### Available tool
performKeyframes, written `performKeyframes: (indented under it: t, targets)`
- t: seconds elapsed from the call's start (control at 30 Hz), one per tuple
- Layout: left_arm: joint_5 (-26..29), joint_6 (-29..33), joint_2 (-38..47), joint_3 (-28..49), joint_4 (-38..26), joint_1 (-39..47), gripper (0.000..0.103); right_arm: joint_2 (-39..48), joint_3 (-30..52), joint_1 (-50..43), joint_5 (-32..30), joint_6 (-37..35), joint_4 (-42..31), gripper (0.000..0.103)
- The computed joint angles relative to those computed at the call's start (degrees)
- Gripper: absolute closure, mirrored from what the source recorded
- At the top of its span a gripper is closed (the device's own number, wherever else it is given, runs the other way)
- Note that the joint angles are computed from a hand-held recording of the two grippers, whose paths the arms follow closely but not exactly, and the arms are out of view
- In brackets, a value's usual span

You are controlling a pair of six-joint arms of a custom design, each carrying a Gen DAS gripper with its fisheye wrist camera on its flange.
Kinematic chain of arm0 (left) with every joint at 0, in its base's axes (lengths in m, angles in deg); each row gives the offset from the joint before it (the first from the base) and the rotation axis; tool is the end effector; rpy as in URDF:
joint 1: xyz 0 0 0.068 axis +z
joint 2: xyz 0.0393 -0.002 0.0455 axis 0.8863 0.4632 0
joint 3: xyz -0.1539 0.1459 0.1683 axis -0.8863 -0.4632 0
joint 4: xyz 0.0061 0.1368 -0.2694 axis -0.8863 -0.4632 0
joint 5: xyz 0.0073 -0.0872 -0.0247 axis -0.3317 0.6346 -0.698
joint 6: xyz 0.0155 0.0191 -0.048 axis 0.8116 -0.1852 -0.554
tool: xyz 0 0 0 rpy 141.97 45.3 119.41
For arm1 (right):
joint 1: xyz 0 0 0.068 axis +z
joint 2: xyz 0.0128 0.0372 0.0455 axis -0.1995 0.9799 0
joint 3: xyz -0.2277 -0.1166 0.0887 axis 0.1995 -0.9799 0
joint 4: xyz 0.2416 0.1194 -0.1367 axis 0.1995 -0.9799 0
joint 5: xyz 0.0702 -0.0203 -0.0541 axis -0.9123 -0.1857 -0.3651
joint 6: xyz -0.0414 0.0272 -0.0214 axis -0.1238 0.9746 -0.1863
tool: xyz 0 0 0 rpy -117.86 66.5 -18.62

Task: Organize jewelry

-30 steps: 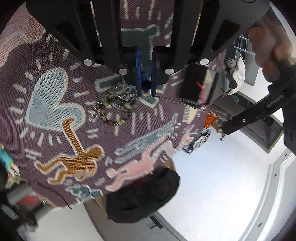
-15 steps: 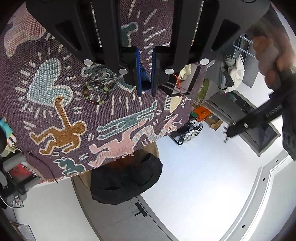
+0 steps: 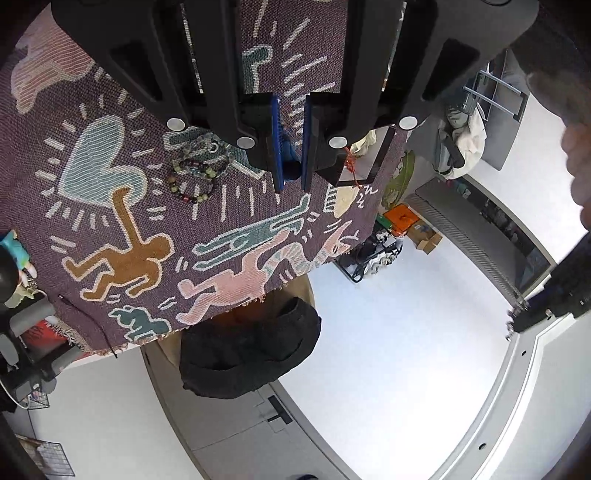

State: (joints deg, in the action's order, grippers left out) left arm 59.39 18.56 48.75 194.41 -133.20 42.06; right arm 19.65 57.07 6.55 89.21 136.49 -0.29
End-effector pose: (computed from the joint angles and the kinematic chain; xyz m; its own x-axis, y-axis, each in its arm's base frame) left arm 0.3275 -0.1346 0.4720 -0.3189 0.4096 -0.8547 0.7196 0.6916 0.0630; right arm 0.1929 0.0559 0.2728 -0.4491 0.6127 -0.6503 0.2605 0.7860 0.5606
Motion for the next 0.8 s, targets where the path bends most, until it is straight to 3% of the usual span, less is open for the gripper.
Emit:
performKeyframes:
  t: [0.63, 0.8]
  targets:
    - [-1.0, 0.8, 8.1, 20.9, -8.2, 4.7, 0.091, -1.7, -3.6, 0.8, -0.3, 1.7, 0.7, 0.093]
    - [-1.5, 1.2, 8.7, 21.7, -8.4, 5.2, 0.091, -1.6, -3.7, 1.3, -0.4, 1.9, 1.1, 0.093]
